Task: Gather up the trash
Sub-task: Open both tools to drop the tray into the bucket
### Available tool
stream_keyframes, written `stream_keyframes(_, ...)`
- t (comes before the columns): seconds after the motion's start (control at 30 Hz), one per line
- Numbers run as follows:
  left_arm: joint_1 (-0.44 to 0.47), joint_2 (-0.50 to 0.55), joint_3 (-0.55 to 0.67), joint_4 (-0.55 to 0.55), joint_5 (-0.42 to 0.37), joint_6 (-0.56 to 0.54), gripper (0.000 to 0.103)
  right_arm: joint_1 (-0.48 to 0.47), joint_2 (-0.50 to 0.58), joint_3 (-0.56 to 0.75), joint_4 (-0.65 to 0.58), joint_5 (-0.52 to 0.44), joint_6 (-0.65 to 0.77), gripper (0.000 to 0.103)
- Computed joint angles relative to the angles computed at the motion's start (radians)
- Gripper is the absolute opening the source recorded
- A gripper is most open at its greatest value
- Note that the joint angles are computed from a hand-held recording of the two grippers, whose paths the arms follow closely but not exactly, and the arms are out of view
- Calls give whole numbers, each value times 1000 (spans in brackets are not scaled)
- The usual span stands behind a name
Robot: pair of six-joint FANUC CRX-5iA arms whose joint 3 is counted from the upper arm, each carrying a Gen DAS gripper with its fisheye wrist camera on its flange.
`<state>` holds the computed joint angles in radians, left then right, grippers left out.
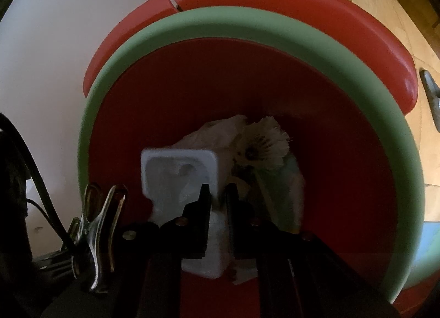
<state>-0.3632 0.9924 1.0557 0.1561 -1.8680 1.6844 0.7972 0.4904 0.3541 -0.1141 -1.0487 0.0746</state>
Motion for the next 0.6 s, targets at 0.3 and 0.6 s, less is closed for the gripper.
stream_keyframes(0.3,31,42,91,69,-67,57,49,-10,-32,-25,-26,55,-12,44)
stream_keyframes(0.6,52,34,113,140,-68,96,52,-3,-91,-68,1,54,-59,51)
